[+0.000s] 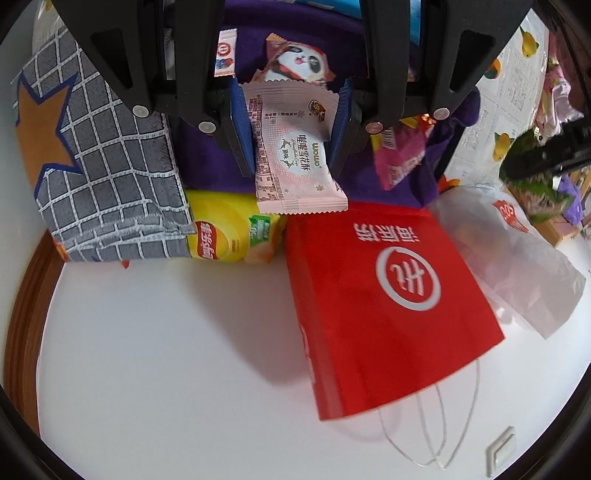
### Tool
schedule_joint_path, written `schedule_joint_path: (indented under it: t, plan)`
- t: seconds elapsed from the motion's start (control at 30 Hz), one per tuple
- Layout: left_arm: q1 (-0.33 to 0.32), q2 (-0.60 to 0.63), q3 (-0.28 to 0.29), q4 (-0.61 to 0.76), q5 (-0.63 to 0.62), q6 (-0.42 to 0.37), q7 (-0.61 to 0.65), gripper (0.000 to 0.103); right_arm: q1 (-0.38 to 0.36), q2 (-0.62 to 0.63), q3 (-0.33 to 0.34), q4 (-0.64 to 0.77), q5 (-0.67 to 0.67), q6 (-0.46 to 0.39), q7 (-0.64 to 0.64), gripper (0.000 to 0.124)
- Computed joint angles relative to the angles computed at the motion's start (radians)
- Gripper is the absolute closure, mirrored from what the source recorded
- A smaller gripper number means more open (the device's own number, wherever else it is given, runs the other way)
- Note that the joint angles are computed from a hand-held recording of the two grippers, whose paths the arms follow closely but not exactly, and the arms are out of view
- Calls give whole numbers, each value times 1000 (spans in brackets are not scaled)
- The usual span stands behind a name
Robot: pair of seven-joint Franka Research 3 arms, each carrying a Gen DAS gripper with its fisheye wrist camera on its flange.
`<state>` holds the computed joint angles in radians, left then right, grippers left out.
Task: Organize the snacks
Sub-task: 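Carry the green bag with the left tool while the right carries the wafer packet over the towel, then open the left tool to drop the green bag while the right releases the wafer packet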
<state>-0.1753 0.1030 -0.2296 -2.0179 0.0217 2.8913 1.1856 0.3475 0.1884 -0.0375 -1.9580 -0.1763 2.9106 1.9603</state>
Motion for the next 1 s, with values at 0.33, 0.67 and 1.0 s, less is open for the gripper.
schedule_joint_path:
  t: [0.33,0.67,1.0]
  plan:
    - [24,115,-35,81,-76,-54,65,58,-37,64,15,49,82,-105,-123,85]
    - [40,148,-57,123,-141,-103,123,58,-38,124,17,106,152,-180,-160,84]
    - [24,165,-55,147,-121,-134,128,58,-19,119,11,105,134,-183,-166,82]
